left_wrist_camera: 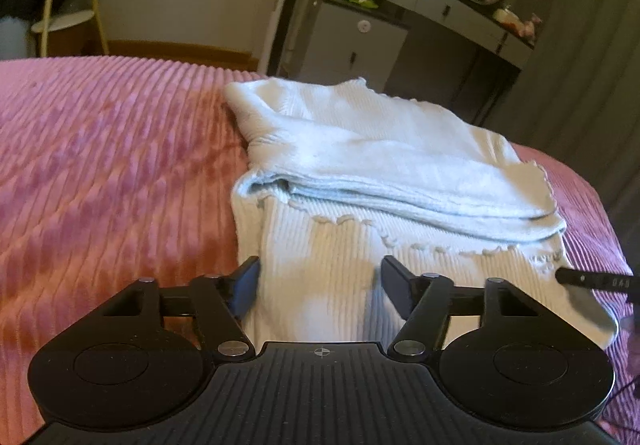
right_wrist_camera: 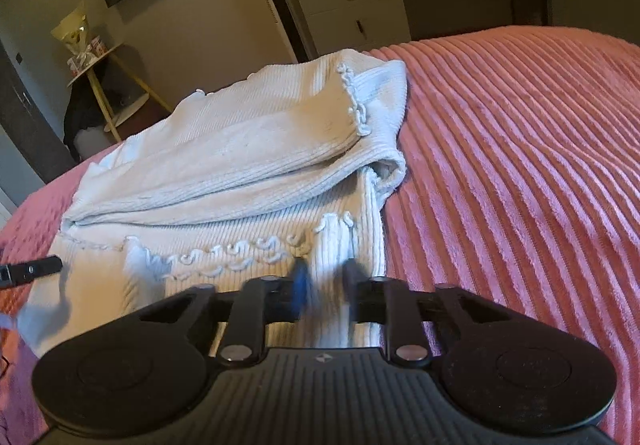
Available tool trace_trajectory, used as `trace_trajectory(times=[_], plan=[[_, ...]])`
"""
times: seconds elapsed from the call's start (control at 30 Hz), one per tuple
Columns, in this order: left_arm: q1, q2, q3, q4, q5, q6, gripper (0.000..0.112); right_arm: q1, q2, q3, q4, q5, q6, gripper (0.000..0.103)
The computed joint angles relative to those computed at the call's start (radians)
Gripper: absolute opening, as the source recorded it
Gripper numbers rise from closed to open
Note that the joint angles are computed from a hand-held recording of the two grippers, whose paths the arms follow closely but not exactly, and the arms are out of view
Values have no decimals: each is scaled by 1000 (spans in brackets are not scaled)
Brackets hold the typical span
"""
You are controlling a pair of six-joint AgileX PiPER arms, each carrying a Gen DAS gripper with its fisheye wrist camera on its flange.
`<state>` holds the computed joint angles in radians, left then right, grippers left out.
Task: Fold small clothes
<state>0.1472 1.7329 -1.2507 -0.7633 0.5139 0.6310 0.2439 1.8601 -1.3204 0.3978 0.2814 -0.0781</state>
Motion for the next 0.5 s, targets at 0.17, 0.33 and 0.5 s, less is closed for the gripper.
trace_trajectory(times=[0.17, 0.33, 0.5], plan=[[10, 10, -11, -14, 10, 5, 23, -1, -12, 23, 52, -24, -63, 10], [5, 23, -33, 32, 29, -25, 20, -8, 8, -5, 51, 0, -53, 13], [44, 23, -30, -91, 78, 87, 12, 5, -14, 11, 26, -15, -51, 8]])
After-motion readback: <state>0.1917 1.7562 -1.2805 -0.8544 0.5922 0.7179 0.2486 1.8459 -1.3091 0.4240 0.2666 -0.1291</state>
